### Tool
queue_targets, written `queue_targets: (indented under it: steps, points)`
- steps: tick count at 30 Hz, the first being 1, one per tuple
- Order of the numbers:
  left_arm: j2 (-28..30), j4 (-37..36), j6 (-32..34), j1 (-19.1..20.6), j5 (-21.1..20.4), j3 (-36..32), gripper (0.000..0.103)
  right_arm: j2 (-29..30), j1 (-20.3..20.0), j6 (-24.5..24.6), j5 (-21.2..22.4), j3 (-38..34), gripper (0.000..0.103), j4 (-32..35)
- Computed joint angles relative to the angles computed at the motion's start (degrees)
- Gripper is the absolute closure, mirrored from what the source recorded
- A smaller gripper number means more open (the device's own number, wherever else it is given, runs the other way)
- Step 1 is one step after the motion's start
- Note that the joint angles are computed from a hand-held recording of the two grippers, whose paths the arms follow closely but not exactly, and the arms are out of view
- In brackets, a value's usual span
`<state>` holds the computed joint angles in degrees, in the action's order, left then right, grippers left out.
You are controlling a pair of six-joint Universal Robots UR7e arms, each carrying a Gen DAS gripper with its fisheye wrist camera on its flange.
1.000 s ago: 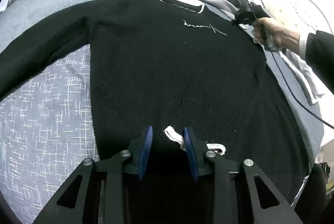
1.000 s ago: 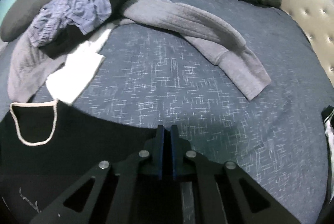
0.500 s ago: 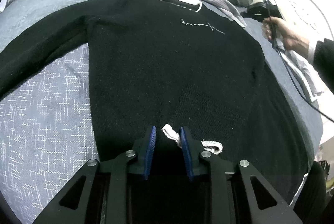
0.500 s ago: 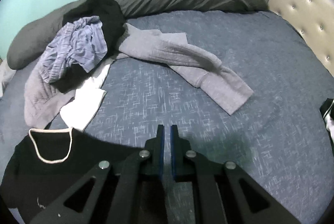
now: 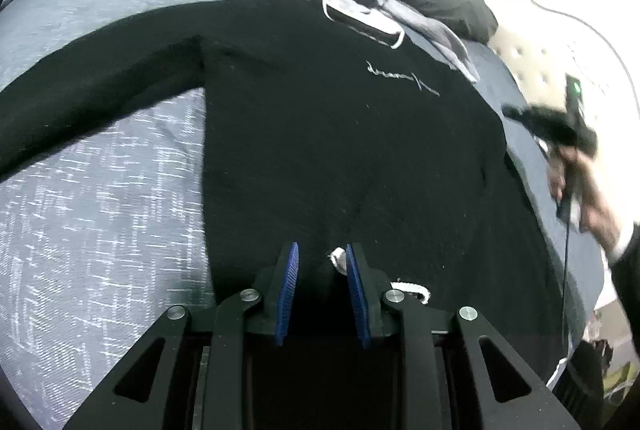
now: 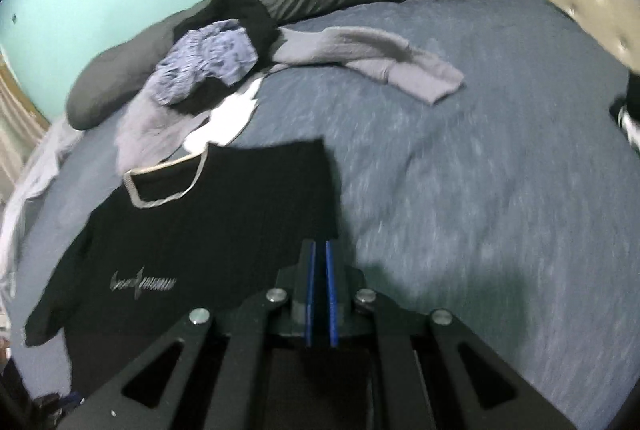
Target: Fold clothes
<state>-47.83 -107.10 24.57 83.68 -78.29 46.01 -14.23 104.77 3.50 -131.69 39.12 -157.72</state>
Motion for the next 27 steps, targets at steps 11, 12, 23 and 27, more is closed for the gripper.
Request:
queue_targets:
  steps: [11, 12, 23, 27]
  points:
    - [-1.5, -1.4, -1.4, 0.5, -0.1, 1.0, 0.074, -5.6, 3.9, 3.7, 10.1, 17.1, 0.097, -8.6]
    - [-1.6, -1.0, -2.0, 0.7, -0.6, 0.8, 0.072, -5.5, 4.2, 3.9, 10.7, 17.5, 0.097, -9.0]
    - [-0.6, -0.7, -7.6, 3.0, 1.3, -6.7, 0.061, 0.3, 7.0, 6.6, 19.5, 13.7, 0.097, -4.5]
    - [3.4, 3.2, -10.2, 4.7, 2.2, -17.4, 0.056, 2.8, 7.7, 7.8, 22.3, 11.1, 0.097, -2.1]
